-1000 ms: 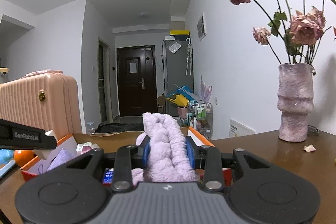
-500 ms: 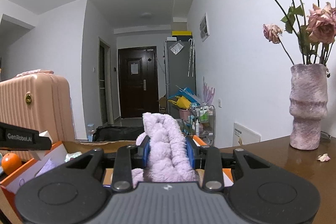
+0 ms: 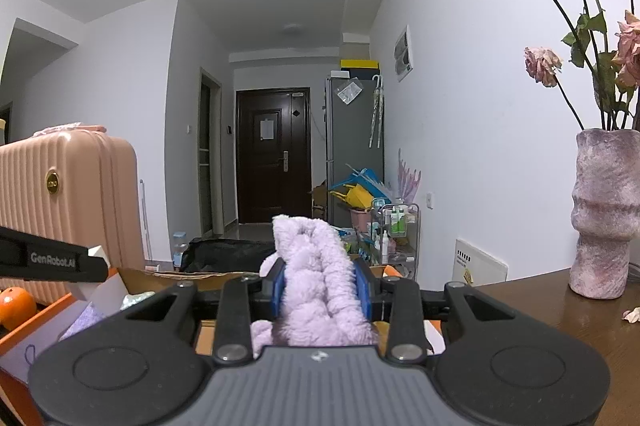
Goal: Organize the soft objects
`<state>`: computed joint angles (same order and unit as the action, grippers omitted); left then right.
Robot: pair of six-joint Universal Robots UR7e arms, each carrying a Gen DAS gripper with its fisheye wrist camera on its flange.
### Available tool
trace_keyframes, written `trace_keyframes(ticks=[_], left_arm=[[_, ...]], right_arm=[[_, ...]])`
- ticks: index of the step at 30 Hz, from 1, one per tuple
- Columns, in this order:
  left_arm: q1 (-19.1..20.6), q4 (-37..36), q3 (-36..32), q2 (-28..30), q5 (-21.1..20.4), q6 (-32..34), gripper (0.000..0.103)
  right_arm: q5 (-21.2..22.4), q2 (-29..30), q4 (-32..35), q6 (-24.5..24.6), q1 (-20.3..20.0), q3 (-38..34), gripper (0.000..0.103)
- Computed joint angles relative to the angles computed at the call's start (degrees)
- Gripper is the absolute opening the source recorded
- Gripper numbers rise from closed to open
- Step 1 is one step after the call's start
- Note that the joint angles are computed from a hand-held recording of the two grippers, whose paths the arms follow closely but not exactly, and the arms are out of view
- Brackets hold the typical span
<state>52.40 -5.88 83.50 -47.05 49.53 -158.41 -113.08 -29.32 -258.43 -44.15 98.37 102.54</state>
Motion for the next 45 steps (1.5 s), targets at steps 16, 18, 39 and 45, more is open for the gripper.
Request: trace_keyframes(ticks=[16, 18, 39, 45], left_arm=[[-0.6, -7.2, 3.4, -1.5, -3.1, 1.8, 0.103], [-0.7, -9.4, 4.3, -2.0, -4.0, 2.1, 0.103], [-1.6, -12.2, 7.3, -3.4, -6.3, 3.8, 0.103], [-2.8, -12.3, 11.2, -6.2, -7.3, 2.3, 0.103]], right_arm=[[1.4, 0.8, -2.5, -2.0, 0.0, 0.2, 0.097], [1.2, 1.1, -2.8, -2.9, 0.2, -0.2, 0.101], [1.1, 0.9, -7.4, -2.6, 0.7, 2.8, 0.103], [0.1, 0.1, -11.3, -2.6, 1.3, 6.6, 0.103]])
